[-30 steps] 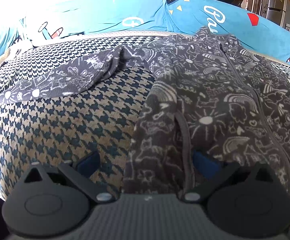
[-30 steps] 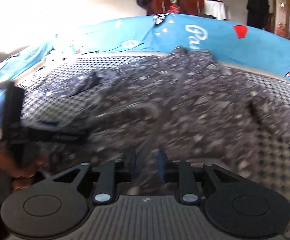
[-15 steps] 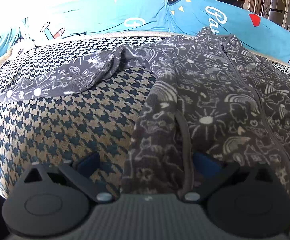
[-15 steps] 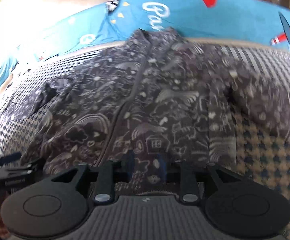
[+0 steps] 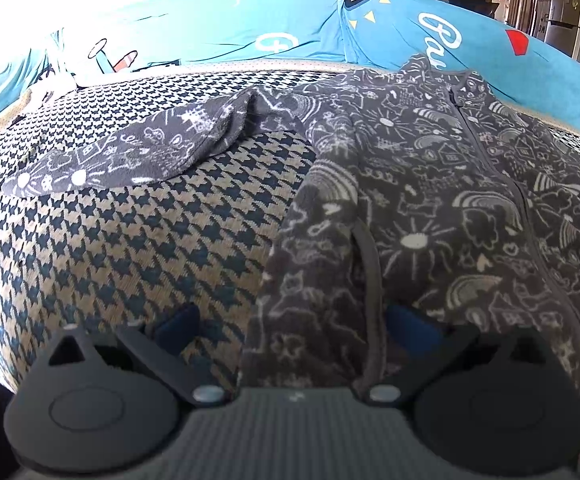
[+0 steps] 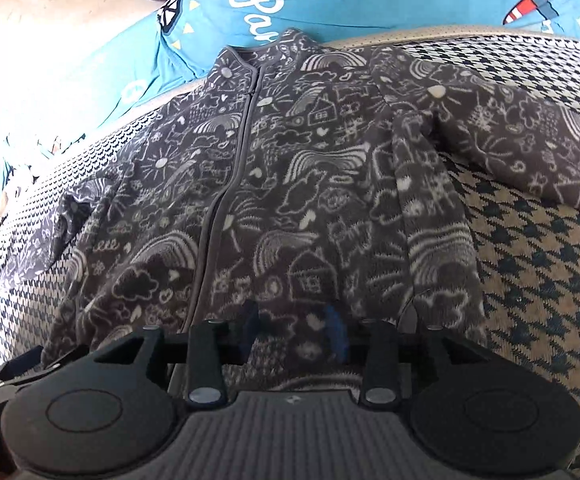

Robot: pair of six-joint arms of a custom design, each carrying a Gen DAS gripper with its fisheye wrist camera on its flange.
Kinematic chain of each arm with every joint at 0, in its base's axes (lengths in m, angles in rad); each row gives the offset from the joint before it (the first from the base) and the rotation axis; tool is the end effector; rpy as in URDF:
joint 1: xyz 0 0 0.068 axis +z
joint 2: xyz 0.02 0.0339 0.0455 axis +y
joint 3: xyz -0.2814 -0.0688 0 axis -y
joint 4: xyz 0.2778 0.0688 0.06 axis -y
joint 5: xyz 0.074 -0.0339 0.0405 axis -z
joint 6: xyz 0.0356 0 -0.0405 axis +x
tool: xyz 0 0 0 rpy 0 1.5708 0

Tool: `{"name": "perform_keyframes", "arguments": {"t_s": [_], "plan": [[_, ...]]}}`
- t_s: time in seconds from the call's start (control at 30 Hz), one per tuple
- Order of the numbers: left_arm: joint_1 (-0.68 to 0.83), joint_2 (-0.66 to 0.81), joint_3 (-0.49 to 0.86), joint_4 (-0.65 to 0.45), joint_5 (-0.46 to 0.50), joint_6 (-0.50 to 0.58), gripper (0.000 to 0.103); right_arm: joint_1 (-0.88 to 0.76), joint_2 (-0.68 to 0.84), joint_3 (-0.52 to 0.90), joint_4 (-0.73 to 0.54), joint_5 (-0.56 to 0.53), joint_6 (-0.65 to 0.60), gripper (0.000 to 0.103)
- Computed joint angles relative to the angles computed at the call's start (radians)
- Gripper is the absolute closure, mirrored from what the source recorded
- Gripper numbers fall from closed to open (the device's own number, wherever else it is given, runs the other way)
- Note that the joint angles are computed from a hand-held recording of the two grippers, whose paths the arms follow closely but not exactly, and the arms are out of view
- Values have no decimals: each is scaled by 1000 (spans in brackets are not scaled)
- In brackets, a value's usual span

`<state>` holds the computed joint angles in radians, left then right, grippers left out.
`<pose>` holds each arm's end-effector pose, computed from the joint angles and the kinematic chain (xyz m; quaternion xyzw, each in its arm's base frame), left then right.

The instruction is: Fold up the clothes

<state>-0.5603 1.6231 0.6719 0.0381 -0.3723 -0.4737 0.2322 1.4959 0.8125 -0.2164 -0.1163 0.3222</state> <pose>0.2698 -0.1540 0.1184 -0.0195 0.9318 -0.0046 0.3625 0.3107 0.0777 0.1796 0.0233 0.9426 0.1427 0.3011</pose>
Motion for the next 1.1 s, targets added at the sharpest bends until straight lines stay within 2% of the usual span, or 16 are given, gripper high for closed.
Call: {"name": "perform_keyframes", "arguments": {"t_s": [0.23, 0.7, 1.1], "plan": [[-6, 1, 3, -6, -9, -11, 0, 11, 4, 2, 1, 20, -4, 63], [-15, 3, 7, -7, -23, -25, 0, 32, 16, 6, 11, 32, -13, 49], [-13, 1, 6, -7, -20, -22, 0, 33, 12, 5, 9, 32, -22, 48]]}}
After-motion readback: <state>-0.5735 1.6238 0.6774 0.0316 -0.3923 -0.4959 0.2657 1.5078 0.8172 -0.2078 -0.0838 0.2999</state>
